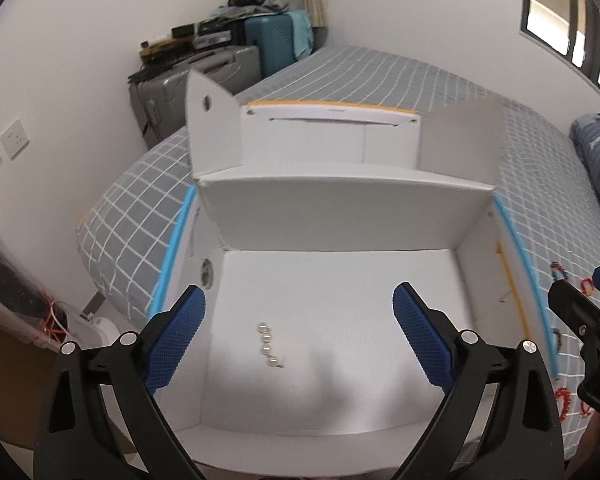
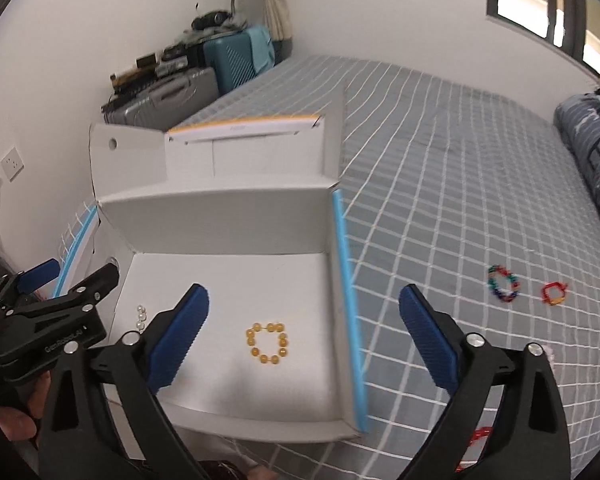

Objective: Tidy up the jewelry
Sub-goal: 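Withdraw both tools from the box back over the bracelets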

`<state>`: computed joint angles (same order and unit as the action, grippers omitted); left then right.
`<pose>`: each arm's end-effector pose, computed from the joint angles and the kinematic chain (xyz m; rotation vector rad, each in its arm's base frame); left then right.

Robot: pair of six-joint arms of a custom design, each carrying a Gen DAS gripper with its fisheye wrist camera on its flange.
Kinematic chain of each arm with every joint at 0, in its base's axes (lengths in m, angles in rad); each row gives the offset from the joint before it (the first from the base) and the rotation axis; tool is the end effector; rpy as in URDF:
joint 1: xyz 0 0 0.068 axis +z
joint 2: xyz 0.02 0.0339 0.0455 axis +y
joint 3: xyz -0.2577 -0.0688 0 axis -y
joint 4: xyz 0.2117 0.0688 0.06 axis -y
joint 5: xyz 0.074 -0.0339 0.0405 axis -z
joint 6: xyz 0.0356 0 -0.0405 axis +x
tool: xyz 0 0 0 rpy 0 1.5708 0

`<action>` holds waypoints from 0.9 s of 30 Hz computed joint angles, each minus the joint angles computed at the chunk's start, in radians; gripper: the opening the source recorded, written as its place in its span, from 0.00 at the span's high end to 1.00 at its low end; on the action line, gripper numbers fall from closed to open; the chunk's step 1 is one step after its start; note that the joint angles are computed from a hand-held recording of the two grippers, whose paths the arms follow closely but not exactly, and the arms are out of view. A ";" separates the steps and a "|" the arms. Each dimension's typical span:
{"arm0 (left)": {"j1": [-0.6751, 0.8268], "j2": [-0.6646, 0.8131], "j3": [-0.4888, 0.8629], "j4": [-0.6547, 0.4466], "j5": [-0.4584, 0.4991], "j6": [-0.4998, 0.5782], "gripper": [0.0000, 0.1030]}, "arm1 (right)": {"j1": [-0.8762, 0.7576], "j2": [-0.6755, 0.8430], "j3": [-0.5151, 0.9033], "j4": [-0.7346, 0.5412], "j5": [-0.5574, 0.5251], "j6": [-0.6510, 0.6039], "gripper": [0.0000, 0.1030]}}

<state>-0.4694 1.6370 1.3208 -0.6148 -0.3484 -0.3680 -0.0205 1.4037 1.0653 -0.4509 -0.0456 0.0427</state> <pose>0.2918 -0.1344 0.2756 -0.0183 2.4259 0.0632 0.2739 -0.0040 0.2762 0.0524 2.3594 0.0646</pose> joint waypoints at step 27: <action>-0.563 0.335 0.475 -0.078 -0.148 -0.120 0.06 | -0.933 -0.101 -0.034 -0.127 -0.387 -0.444 0.07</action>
<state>-1.0327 1.9722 1.7953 -0.6929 -0.4965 -0.4878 -0.9531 1.3023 1.0312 -0.5777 -0.4323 -0.4009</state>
